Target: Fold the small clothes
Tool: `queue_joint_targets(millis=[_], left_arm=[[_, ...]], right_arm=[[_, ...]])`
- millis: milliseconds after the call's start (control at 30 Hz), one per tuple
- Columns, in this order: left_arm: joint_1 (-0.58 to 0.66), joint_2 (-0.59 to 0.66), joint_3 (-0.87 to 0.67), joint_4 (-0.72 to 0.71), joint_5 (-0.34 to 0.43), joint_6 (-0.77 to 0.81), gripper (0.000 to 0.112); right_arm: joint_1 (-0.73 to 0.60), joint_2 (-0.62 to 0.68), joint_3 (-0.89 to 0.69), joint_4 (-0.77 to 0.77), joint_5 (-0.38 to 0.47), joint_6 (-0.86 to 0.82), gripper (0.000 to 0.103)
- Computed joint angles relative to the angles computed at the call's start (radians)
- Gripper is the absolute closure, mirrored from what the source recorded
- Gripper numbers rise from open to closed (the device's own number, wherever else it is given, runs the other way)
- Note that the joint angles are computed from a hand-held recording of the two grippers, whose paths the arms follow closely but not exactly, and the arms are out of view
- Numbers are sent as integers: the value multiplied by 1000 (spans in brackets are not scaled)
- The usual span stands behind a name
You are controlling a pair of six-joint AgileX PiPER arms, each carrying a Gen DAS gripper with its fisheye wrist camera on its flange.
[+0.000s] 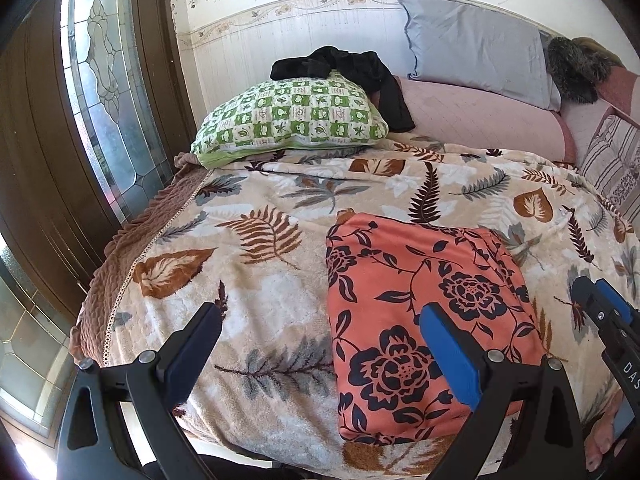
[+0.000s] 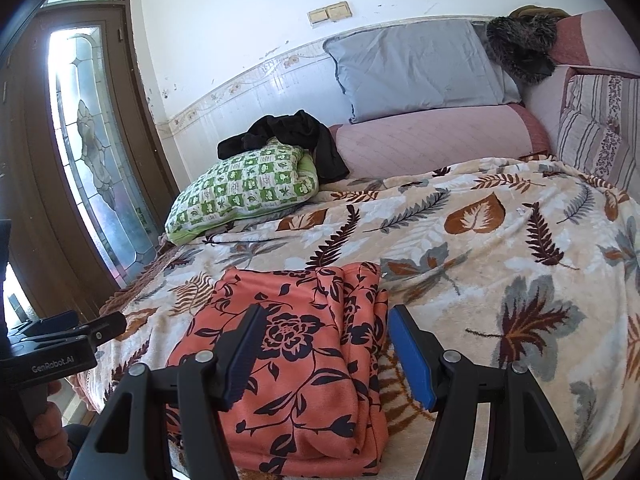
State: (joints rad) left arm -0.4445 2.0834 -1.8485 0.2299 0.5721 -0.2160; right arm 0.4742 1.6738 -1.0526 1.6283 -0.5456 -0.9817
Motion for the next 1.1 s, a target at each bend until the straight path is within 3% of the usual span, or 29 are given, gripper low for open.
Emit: queue_joint_targets(millis=[233, 1100], left_arm=[[0, -20, 32, 23, -31, -28, 13], [3, -50, 80, -94, -75, 114, 13]], right_arm=[[1, -1, 0, 4, -2, -4, 35], [2, 3, 1, 6, -5, -7, 35]])
